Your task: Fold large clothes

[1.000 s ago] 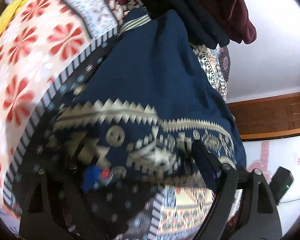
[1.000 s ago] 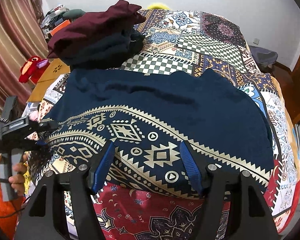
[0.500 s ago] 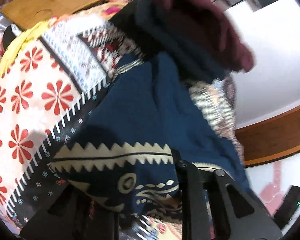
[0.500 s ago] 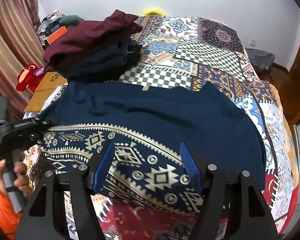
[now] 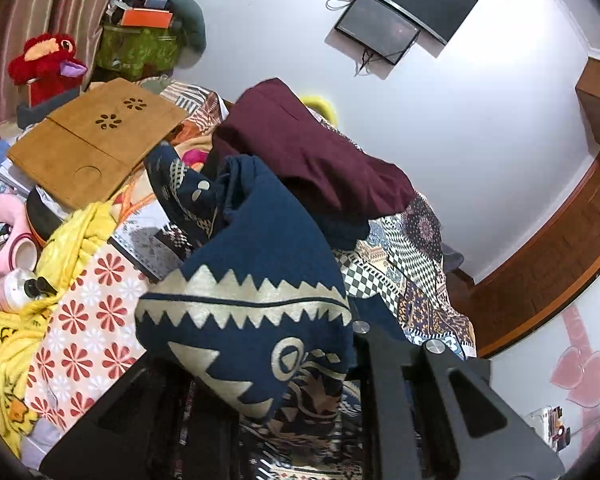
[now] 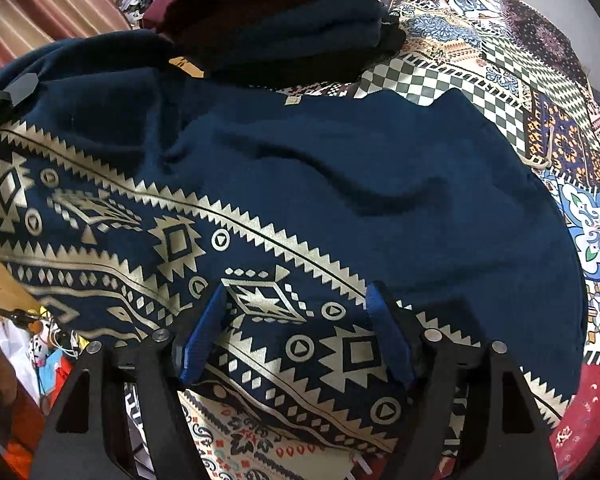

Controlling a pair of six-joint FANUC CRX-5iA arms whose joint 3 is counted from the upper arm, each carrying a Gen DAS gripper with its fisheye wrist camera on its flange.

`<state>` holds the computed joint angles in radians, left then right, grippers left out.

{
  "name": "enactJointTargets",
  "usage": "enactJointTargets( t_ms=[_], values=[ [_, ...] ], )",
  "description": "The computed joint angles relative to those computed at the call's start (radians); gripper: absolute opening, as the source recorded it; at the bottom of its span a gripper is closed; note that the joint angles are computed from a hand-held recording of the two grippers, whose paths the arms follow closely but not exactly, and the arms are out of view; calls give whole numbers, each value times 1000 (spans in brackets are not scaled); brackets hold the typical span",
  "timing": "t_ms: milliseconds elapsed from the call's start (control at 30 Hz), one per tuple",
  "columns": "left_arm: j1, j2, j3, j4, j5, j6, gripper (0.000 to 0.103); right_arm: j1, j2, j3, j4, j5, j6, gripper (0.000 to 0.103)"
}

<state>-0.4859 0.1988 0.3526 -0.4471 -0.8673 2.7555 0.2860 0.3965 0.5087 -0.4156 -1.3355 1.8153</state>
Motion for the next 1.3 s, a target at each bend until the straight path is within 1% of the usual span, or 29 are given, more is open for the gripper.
enactJointTargets(
  t_ms=[33,67,133,200,267,333,400,467,500,567,600,667,700,733,800,833,867,900,933,967,1000,1067,1133,1167,1200,1300],
  values=[
    [-2,-12,-14,7,2,-8,16,-27,9,24,-46,-35,15,70],
    [-8,1,5,6,-6,-14,16,-45,12,36,-75,-55,17,70],
    [-21,28,47,3,-22,-31,16,-87,-1,36,-113,-61,4,69],
    [-33,57,89,13,-28,-68,16,-121,-38,-1,-109,-16,-7,69],
    [-43,97,144,30,-31,-114,16,-151,-80,-44,-78,49,-25,69],
    [-58,161,225,63,-36,-185,16,-188,-121,-87,-56,108,-41,69],
    [-66,236,307,121,-36,-275,16,-220,-139,-103,-52,130,-57,69],
    [-75,310,390,172,-58,-351,16,-255,-159,-126,-42,154,-79,69],
    [-76,369,450,231,-80,-416,16,-266,-162,-132,-35,164,-92,69],
    [-77,449,533,306,-122,-503,16,-289,-167,-142,-26,172,-119,69],
    [-77,518,608,359,-183,-566,16,-297,-170,-149,-23,173,-128,69],
    [-80,609,720,406,-284,-635,16,-314,-177,-163,-21,171,-141,69],
    [-85,656,779,412,-347,-670,16,-320,-178,-166,-23,168,-144,69],
    [-88,671,796,411,-372,-690,17,-324,-178,-168,-23,167,-144,69],
    [-93,644,749,402,-356,-731,20,-328,-175,-161,-22,163,-146,69],
    [-90,624,716,408,-344,-757,27,-323,-177,-160,-22,165,-148,69],
    [-83,606,685,435,-331,-795,33,-322,-186,-161,-23,160,-147,69],
    [-76,585,644,467,-309,-824,44,-322,-193,-160,-26,157,-145,69],
    [-67,556,589,515,-276,-862,48,-318,-196,-156,-31,158,-139,69],
    [-63,537,563,541,-262,-888,48,-305,-203,-163,-29,169,-141,69],
    [-64,528,560,543,-266,-899,48,-299,-207,-163,-30,173,-136,69],
    [-69,496,540,519,-258,-901,49,-284,-204,-151,-34,182,-117,69],
    [-69,437,475,491,-217,-883,57,-270,-208,-142,-40,186,-99,69],
    [-66,408,445,474,-196,-870,59,-263,-207,-132,-48,184,-88,69],
    [-66,375,417,434,-179,-842,62,-255,-205,-121,-53,181,-80,69],
    [-59,314,371,333,-163,-778,67,-226,-199,-98,-62,183,-58,70]
  ],
)
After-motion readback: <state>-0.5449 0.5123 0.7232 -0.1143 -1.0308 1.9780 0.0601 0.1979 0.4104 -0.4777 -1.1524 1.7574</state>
